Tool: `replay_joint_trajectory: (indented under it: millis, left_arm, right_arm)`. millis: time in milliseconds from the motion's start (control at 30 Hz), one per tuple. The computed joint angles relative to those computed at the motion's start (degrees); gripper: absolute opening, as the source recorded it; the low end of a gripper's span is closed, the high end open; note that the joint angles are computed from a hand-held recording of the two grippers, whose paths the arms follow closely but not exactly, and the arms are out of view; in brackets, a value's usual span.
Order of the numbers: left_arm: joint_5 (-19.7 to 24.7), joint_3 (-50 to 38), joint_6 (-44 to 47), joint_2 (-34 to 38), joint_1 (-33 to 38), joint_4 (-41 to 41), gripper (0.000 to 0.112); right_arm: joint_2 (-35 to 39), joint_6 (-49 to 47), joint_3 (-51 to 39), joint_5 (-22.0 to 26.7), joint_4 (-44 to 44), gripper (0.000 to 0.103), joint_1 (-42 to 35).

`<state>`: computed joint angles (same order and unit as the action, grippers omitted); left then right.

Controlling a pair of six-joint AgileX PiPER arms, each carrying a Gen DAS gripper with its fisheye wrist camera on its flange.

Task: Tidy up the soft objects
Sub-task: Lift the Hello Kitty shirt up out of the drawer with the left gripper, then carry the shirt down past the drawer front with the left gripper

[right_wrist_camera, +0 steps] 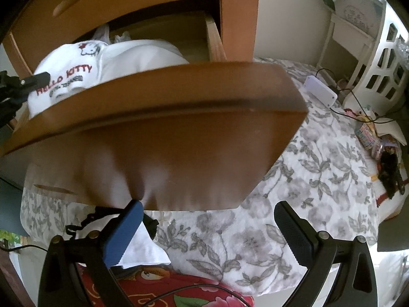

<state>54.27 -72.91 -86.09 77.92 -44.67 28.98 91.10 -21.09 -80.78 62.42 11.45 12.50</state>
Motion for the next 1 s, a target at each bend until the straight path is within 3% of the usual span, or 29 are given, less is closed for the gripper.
replay_joint_trajectory:
  millis: [467,1000]
  left_arm:
    - [3.09,-1.28,-3.09,-1.20,-1.93,3.24,0.012]
    - [12.77,-5.68,-10.09,-2.28,-9.69,8.42,0.012]
  right_arm:
    - [-0.57,0.49,-0.17,0.43,0.09,0.103,0.09]
    - [-4.48,-0.56,-2.15,3.52,2.08,0.103,-1.29]
